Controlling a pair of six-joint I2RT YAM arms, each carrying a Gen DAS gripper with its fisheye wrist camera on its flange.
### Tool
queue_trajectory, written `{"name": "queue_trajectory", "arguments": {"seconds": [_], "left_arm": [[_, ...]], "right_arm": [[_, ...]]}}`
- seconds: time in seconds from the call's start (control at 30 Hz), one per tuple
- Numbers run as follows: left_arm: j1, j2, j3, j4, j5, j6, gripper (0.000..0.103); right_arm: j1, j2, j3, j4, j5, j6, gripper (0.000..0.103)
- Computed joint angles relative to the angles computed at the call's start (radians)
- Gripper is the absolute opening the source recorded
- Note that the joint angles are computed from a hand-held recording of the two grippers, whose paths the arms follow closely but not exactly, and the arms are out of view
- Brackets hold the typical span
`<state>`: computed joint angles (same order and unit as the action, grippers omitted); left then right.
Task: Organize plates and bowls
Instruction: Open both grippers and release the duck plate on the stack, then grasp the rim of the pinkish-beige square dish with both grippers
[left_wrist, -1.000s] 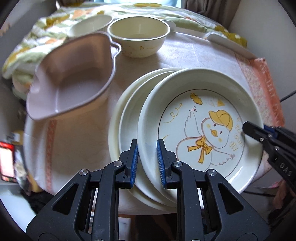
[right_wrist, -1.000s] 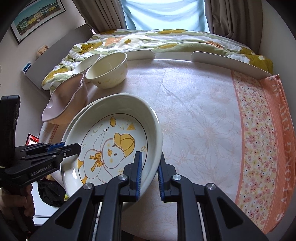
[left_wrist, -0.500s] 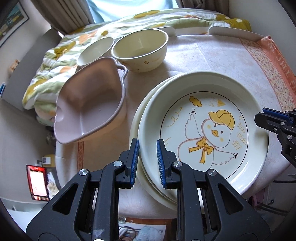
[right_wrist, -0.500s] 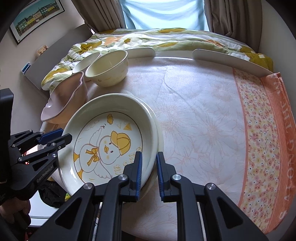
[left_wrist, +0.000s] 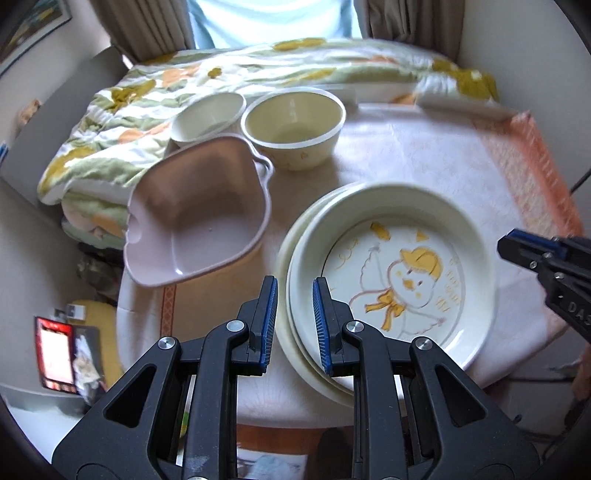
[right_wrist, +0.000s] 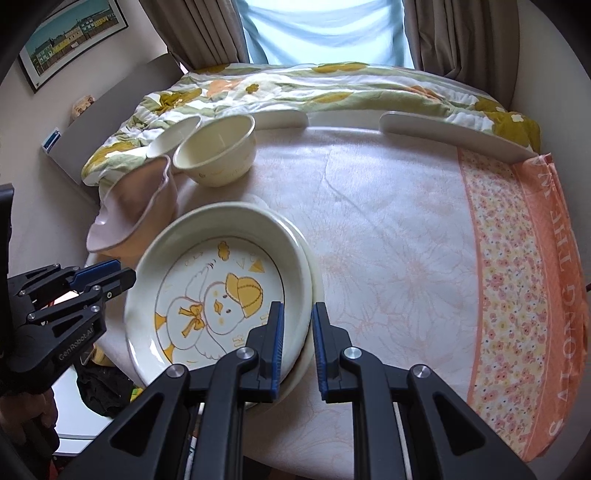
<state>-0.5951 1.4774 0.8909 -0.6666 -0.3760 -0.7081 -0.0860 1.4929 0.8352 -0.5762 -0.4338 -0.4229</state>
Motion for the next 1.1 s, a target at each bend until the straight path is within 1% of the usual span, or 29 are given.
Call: {"name": "queue_trajectory", "arguments": {"seconds": [0.07,0.1,0.13,0.17,0.2,0.23,0.27,0.3,0.33,0.43,0.53,0.57,0.6,0.67,0.7,0.8,0.87,0.97,1.07,1.1], "left_arm": [[0.009,-0.078,-0.006,-0.036,-0.006,-0.035,0.018],[0.014,-0.102,0.003,-0.073,-0.012,-0.058,0.020],[0.024,-0.127,0.010,-0.106,-0.012,-0.077,0.031],[0.034,-0.156,0.008,-0.125,-0.009,-0.094,0.062],[0.043,-0.189,0.002,-0.137,-0.013,-0.113,0.082],[0.043,-0.248,-0.017,-0.144,-0.040,-0.145,0.103],[0.044,-0.302,-0.036,-0.144,-0.061,-0.160,0.103],[0.052,-0.345,-0.046,-0.152,-0.067,-0.167,0.103],[0.070,-0.376,-0.050,-0.165,-0.062,-0.163,0.103],[0.147,-0.453,-0.070,-0.195,-0.035,-0.127,0.103],[0.272,-0.563,-0.123,-0.178,0.050,-0.056,0.103],[0.336,-0.596,-0.148,-0.158,0.100,-0.015,0.103],[0.423,-0.621,-0.174,-0.131,0.175,0.038,0.103],[0.573,-0.624,-0.216,-0.080,0.310,0.125,0.102],[0.654,-0.607,-0.228,-0.058,0.380,0.169,0.101],[0.833,-0.519,-0.259,0.018,0.566,0.273,0.095],[0.896,-0.439,-0.263,0.058,0.625,0.321,0.092],[0.963,-0.280,-0.252,0.121,0.735,0.386,0.085],[0.960,-0.142,-0.228,0.183,0.747,0.427,0.082],[0.963,-0.096,-0.216,0.198,0.760,0.441,0.080]], "right_arm": [[-0.017,-0.015,0.036,-0.041,-0.017,-0.016,0.014],[-0.024,-0.018,0.058,-0.064,-0.029,-0.024,0.014],[-0.033,-0.018,0.085,-0.095,-0.050,-0.037,0.014],[-0.038,-0.017,0.106,-0.118,-0.068,-0.046,0.014],[-0.041,-0.019,0.125,-0.138,-0.083,-0.053,0.019],[-0.042,-0.022,0.136,-0.148,-0.095,-0.060,0.038],[-0.039,-0.019,0.152,-0.162,-0.108,-0.065,0.054],[-0.037,-0.016,0.166,-0.174,-0.131,-0.068,0.092],[-0.038,-0.019,0.170,-0.175,-0.158,-0.068,0.103],[-0.007,-0.018,0.172,-0.145,-0.184,-0.034,0.103],[0.054,0.005,0.201,-0.144,-0.178,-0.006,0.103],[0.085,0.018,0.215,-0.145,-0.173,0.009,0.103],[0.107,0.032,0.227,-0.148,-0.165,0.018,0.103],[0.181,0.077,0.275,-0.172,-0.114,0.048,0.103],[0.224,0.095,0.289,-0.157,-0.084,0.090,0.103],[0.318,0.133,0.304,-0.087,-0.003,0.203,0.103],[0.372,0.205,0.358,-0.093,0.010,0.229,0.103],[0.429,0.299,0.422,-0.095,0.044,0.279,0.103],[0.472,0.386,0.480,-0.104,0.054,0.323,0.101],[0.484,0.412,0.499,-0.107,0.061,0.337,0.099]]}}
